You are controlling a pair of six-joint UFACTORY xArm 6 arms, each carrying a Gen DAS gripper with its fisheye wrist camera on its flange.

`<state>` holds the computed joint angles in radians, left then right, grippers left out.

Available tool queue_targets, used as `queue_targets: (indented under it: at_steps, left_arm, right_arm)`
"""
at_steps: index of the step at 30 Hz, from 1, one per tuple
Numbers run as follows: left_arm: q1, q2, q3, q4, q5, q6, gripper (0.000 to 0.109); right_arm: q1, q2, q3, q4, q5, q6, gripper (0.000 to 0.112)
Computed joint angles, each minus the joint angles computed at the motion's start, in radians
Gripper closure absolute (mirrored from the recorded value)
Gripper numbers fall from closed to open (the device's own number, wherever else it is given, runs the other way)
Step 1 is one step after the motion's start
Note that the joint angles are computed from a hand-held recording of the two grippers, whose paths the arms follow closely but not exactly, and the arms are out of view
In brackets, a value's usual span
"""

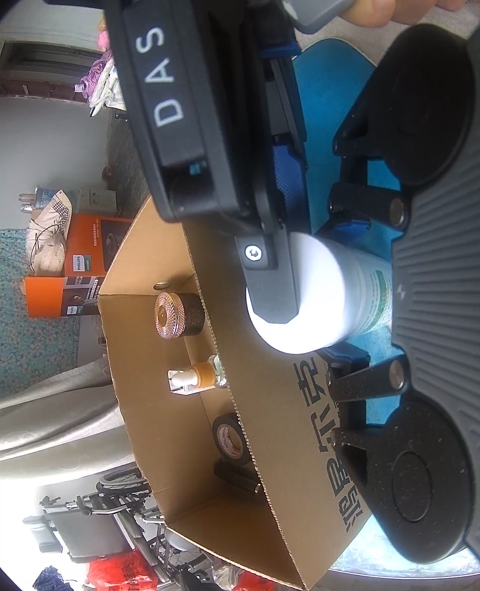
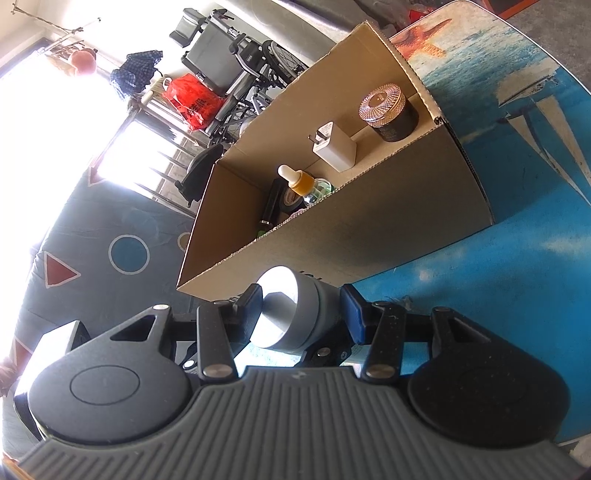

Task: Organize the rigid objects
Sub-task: 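Lift the pill bottle and carry it over the box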

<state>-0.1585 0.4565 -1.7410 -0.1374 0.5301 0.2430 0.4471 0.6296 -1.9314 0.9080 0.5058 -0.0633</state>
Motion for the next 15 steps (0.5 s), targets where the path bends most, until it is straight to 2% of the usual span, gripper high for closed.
queue_targets:
  at_steps: [7, 15]
  left_arm:
    - [-0.008, -0.048, 0.047, 0.042, -0.028, -0.030, 0.055]
    - [-0.018, -0.142, 0.093, 0.099, -0.114, -0.059, 0.055]
  right_arm:
    - [0.002, -0.041, 0.041, 0.050, -0.008, -0.076, 0.066]
    - [0.030, -0.146, 0.102, 0.173, -0.092, -0.291, 0.064]
